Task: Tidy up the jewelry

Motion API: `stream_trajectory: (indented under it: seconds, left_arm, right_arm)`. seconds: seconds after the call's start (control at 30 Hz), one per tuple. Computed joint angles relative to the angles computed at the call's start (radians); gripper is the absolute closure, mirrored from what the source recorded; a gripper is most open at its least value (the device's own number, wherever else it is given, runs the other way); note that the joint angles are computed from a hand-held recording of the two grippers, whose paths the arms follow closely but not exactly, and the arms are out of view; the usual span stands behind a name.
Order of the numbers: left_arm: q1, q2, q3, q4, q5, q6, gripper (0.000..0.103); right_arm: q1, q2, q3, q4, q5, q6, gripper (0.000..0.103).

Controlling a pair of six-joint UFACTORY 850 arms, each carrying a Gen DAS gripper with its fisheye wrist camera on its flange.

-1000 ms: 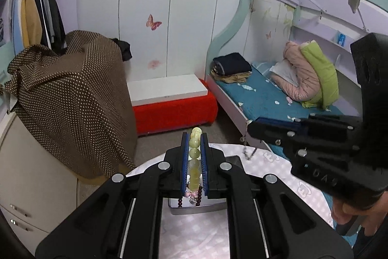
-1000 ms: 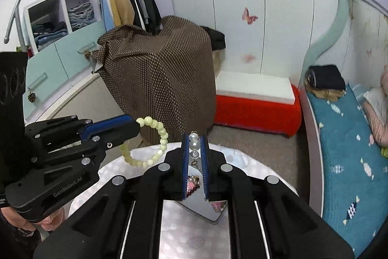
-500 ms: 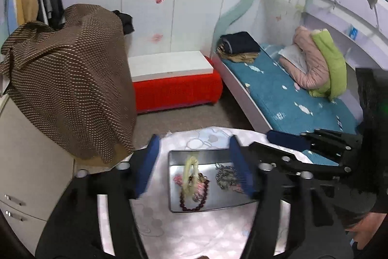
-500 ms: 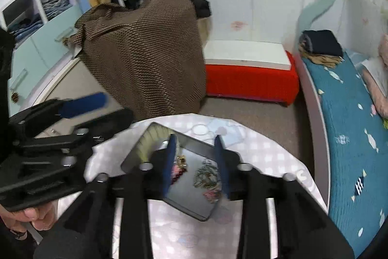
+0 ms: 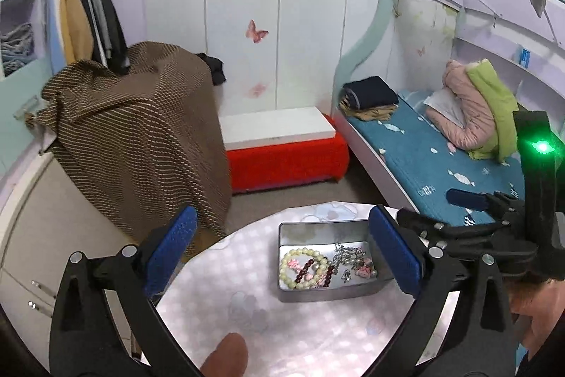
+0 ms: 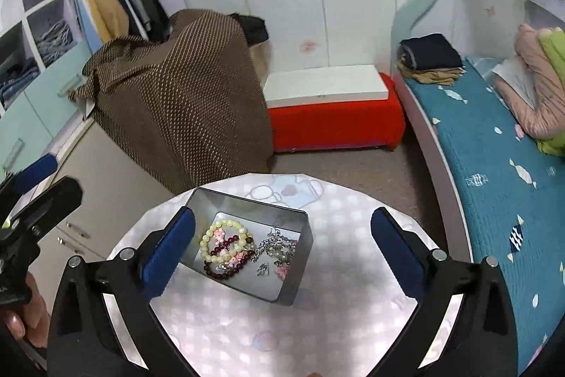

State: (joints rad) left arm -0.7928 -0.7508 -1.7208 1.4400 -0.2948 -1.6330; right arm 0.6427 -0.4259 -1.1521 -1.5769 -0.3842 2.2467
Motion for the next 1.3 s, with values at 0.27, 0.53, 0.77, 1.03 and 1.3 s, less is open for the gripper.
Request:
stream_trajectory:
  seconds: [0.27, 0.53, 0.77, 1.03, 1.3]
  left_arm:
    - [-0.058, 0.195, 0.288, 0.449, -0.150, -0.519, 0.005]
    - [-0.167, 0.408, 0.596, 0.598, -0.347, -0.778, 0.005]
    - [-0.310, 0.507, 0.761, 0.512, -0.552, -0.781, 0.005]
    - [-0.438, 0.571, 0.889, 0.455, -0.693, -0.865, 0.005]
    - [-0.515, 0.610, 0.928, 0.388, -0.771, -0.851, 0.005]
  right_arm:
    - [0.132, 0.120, 0.117, -0.014, -0.215, 0.097, 0.007]
    - [0.343, 0.215, 0.236, 0.053, -0.491, 0.162, 0.007]
    - [0.532, 0.191, 0.272, 0.170, -0.702, 0.183, 0.007]
    - [0.691, 0.164, 0.280, 0.262, -0.860, 0.232, 0.007]
    - [0.756, 0.157, 0.263, 0.273, -0.948, 0.278, 0.007]
